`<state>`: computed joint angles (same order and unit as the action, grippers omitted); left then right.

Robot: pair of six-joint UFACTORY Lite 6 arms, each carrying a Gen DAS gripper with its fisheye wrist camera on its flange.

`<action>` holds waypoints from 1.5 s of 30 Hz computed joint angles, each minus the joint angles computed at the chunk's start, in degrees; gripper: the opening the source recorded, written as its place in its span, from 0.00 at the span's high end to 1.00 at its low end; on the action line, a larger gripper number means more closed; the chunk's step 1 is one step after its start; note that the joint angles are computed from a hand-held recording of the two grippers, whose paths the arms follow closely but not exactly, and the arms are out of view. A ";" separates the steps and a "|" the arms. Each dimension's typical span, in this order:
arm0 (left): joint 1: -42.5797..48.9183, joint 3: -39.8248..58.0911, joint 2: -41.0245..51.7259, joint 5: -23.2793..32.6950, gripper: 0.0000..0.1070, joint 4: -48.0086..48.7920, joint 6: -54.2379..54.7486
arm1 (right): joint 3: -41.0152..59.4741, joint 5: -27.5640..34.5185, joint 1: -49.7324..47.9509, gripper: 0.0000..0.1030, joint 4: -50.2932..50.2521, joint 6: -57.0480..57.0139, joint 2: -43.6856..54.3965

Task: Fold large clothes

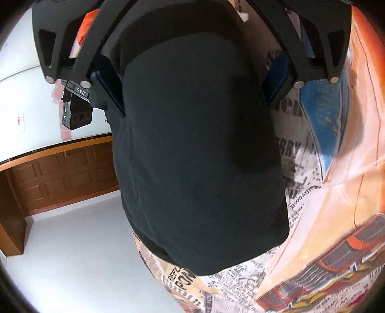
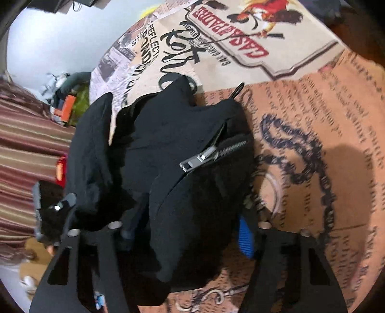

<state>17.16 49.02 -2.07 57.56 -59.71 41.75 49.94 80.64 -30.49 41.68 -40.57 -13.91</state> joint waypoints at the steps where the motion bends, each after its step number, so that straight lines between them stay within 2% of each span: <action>1: -0.11 0.14 -1.21 -0.08 0.14 1.20 -0.53 | 0.29 0.31 0.02 0.63 0.05 0.37 -0.43; 3: -0.57 0.46 -3.32 -0.07 0.25 2.92 -1.89 | 1.06 1.45 -0.33 0.75 0.07 0.94 -2.27; 6: -0.19 1.59 -6.87 1.86 0.33 5.66 -4.48 | 3.11 3.10 -0.27 0.85 0.93 1.85 -3.84; 8: 0.33 2.98 -8.69 2.93 0.36 7.07 -5.76 | 5.25 4.35 1.19 0.86 1.04 3.78 -5.97; 12: 2.82 8.30 -11.74 5.73 0.40 9.10 -6.78 | 8.02 2.55 7.59 0.88 1.56 8.27 -8.80; 17: 9.39 21.04 -9.64 11.43 0.41 9.84 -5.08 | 13.45 -1.13 16.11 0.88 4.41 14.71 -8.55; 21: 16.37 35.28 -1.55 16.44 0.41 8.57 -2.48 | 18.39 -8.17 26.53 0.88 5.71 20.99 -5.69; 26: 22.99 52.01 11.18 21.40 0.41 6.59 -0.64 | 26.36 -20.54 41.80 0.88 3.55 28.48 1.56; 30: 26.30 63.41 23.50 22.90 0.41 6.34 -0.12 | 30.30 -28.82 51.12 0.88 -0.09 32.31 7.64; 33: 27.50 67.39 30.88 22.21 0.41 7.61 1.17 | 30.53 -33.48 55.42 0.88 -0.92 33.20 12.24; 37: 27.25 69.67 39.60 18.49 0.41 11.12 1.45 | 30.36 -39.47 60.75 0.88 -1.94 33.64 21.62; 42: 27.19 74.08 51.83 14.54 0.39 17.64 1.92 | 32.28 -42.33 64.54 0.88 -3.46 32.61 31.27; 45: 29.51 78.64 56.93 17.87 0.35 13.97 0.23 | 32.28 -43.45 64.69 0.83 -3.06 31.06 31.75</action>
<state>46.67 127.66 54.87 75.42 -45.74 41.98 82.23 37.19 34.20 38.63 -9.51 17.84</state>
